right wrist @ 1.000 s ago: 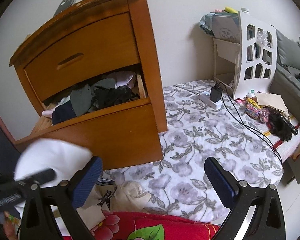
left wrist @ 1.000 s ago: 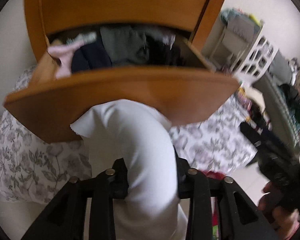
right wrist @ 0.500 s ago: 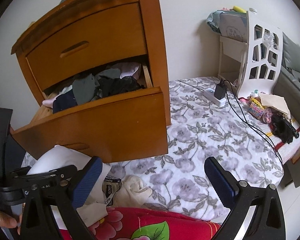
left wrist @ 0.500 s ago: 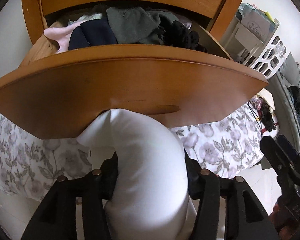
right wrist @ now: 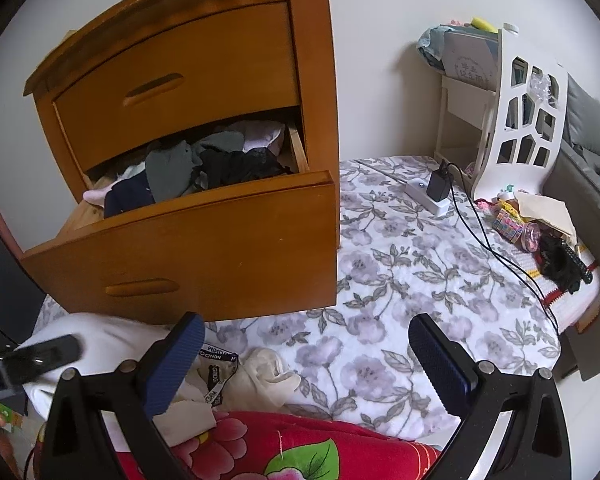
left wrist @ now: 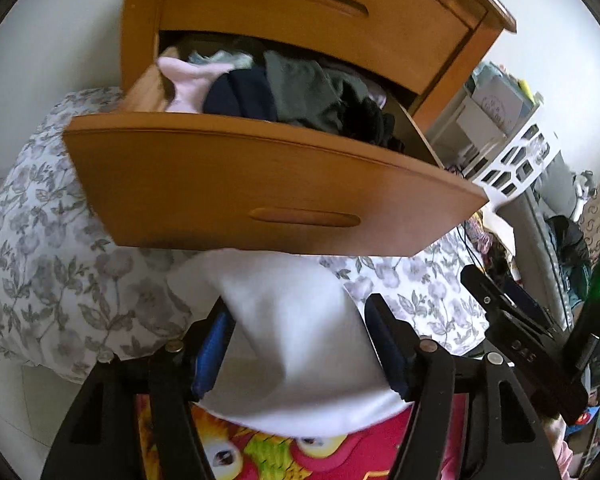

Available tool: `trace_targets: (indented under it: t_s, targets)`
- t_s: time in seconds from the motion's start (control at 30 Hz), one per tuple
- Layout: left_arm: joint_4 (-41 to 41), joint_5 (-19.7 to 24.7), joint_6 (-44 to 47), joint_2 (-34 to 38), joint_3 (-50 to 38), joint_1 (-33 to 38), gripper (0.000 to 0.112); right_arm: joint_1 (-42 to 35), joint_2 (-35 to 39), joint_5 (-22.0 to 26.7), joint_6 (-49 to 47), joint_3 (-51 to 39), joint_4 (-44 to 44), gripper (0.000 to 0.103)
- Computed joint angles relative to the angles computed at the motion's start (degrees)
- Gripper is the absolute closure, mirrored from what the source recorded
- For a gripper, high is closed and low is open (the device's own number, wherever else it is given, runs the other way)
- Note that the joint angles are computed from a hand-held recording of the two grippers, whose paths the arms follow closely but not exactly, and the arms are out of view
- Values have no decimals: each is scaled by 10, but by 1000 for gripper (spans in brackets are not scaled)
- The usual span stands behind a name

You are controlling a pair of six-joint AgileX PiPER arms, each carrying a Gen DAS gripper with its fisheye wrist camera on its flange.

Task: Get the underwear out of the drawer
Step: 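Lower the white cloth onto the bedspread and open the left gripper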

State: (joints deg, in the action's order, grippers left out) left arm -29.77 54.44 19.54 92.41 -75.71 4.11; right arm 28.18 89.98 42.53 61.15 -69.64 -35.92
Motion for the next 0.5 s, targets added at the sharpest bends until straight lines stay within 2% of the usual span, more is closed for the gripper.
trace_targets:
  t_s: [0.13, 0.37, 0.5]
  targets:
    - [-26, -4, 26, -14, 17, 28, 35, 6, 5, 8, -2, -5, -3, 0]
    - [-35, -4, 37, -4, 10, 28, 35, 11, 10, 18, -8, -12, -5, 0]
    - [-12, -25, 20, -7, 21, 24, 35, 8, 11, 18, -14, -14, 1, 0]
